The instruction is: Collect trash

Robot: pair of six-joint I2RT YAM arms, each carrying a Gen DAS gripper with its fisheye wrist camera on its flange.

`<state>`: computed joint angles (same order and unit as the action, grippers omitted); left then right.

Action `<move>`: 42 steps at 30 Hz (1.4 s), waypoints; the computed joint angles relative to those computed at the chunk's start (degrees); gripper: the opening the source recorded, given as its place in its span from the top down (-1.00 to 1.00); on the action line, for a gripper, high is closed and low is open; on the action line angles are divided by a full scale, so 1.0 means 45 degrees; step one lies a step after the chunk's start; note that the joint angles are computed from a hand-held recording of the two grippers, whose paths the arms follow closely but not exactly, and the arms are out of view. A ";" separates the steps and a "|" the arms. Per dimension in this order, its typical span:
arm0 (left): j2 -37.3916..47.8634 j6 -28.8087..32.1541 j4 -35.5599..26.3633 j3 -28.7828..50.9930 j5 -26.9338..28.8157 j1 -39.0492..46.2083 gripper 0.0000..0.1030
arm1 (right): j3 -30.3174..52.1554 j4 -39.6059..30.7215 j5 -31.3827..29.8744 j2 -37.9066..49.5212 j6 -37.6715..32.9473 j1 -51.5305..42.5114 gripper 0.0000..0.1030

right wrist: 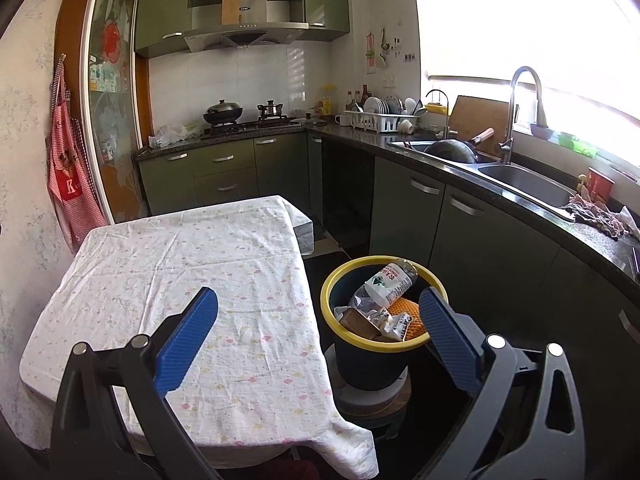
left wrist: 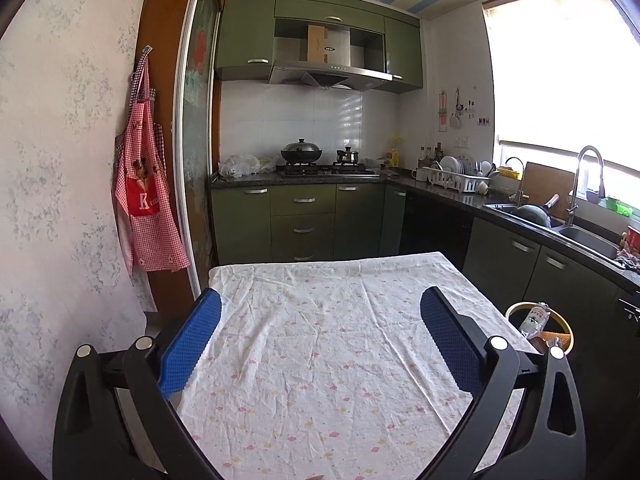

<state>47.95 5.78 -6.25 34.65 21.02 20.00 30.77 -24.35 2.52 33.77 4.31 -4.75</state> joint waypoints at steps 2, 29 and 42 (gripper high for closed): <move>-0.0061 0.0021 -0.0094 -0.0012 0.0082 0.0081 -0.91 | 0.0002 -0.0026 0.0020 -0.0033 0.0021 0.0113 -0.86; -0.0300 0.0223 -0.0442 -0.0145 -0.0385 -0.0418 -0.91 | -0.0257 0.0509 0.0149 0.0179 0.0252 0.0717 -0.86; -0.0018 0.0305 -0.0371 -0.0180 -0.0197 -0.0299 -0.91 | -0.0283 0.0616 0.0257 0.0353 0.0274 0.0905 -0.86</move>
